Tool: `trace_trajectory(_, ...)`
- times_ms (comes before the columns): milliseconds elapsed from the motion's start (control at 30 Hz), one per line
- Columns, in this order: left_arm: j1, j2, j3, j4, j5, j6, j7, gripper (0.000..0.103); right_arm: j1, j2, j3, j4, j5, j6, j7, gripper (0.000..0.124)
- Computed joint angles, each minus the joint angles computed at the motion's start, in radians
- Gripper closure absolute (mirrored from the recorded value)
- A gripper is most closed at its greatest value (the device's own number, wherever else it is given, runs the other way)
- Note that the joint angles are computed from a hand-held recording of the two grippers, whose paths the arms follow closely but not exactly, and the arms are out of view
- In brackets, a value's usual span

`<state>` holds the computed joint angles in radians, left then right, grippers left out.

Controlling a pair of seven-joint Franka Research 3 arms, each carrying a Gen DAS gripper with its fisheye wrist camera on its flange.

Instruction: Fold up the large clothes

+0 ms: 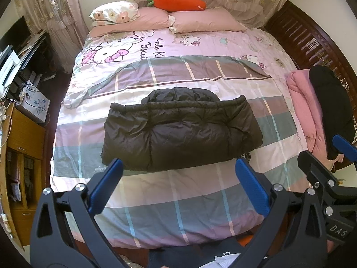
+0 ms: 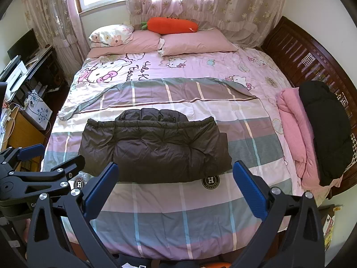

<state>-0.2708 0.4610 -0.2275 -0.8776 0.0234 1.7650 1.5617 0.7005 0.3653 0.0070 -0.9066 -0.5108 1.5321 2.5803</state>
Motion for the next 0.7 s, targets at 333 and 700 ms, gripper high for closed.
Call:
trace_trajectory(333,0.008,0.013,0.002,0.020,-0.006,-0.018,0.022,0.002,0.008,0.014,-0.004,0.024,0.002,-0.012,0.002,0.022)
trace_trajectory(700,0.003,0.075,0.001,0.127,-0.019,-0.066,0.040,0.002,-0.001,0.003,-0.002,-0.007,0.013,0.010,0.000,0.022)
